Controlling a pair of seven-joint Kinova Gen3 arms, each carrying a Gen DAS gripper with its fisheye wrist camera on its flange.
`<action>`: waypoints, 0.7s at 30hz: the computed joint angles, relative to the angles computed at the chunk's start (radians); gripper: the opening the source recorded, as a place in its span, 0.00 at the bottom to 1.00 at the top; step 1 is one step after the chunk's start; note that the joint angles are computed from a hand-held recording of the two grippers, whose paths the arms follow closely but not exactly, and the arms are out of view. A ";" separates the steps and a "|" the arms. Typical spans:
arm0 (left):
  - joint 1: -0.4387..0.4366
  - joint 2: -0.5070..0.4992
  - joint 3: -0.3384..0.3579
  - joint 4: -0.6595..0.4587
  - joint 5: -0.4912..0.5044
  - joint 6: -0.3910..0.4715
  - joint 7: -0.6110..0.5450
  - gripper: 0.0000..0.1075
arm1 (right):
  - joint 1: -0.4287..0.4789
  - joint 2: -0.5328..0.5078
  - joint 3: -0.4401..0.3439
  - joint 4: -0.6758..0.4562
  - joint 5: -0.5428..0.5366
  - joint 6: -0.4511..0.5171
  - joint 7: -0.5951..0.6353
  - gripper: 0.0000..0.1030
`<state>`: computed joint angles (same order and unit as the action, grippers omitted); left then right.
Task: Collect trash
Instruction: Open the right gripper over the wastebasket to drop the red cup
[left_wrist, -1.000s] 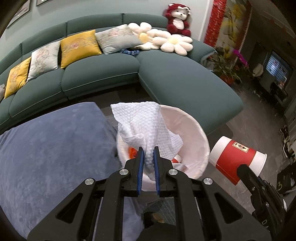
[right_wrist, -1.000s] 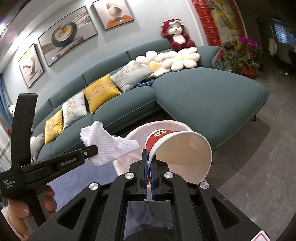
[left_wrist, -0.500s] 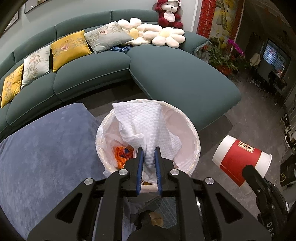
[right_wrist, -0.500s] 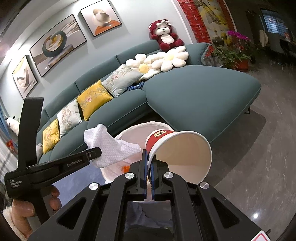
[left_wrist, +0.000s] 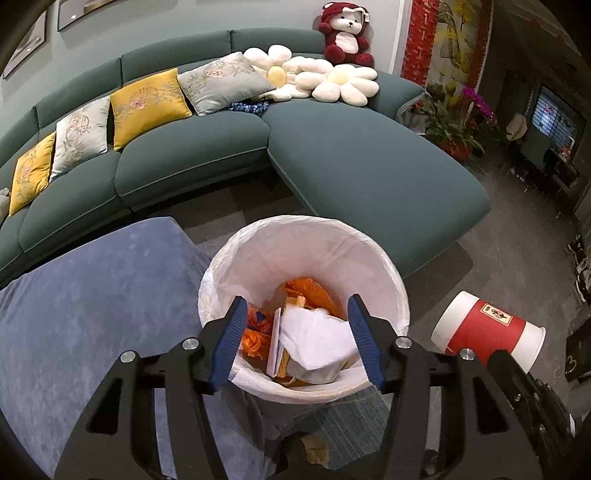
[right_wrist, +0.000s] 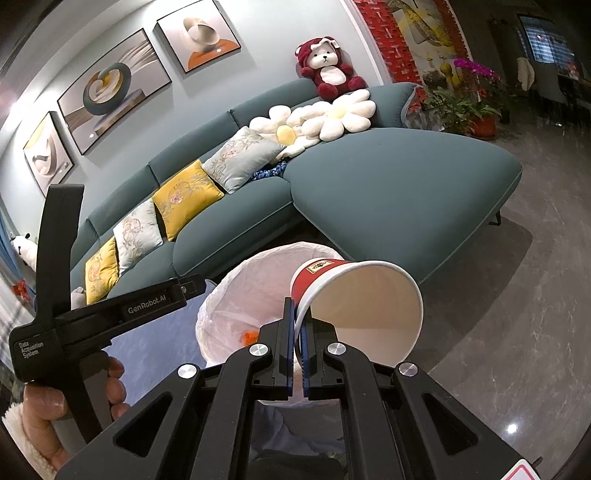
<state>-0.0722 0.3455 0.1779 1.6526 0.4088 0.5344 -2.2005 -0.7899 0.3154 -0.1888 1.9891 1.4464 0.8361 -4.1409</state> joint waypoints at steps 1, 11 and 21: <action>0.002 0.003 -0.004 -0.005 -0.003 0.003 0.006 0.50 | 0.002 0.002 0.000 -0.003 0.000 -0.003 0.005 0.04; -0.017 0.015 -0.017 -0.011 -0.014 0.010 0.021 0.52 | 0.023 0.025 0.014 -0.048 0.011 -0.058 0.065 0.04; -0.039 0.031 -0.026 -0.027 -0.032 0.009 0.029 0.57 | 0.035 0.072 0.051 -0.134 -0.010 -0.130 0.177 0.04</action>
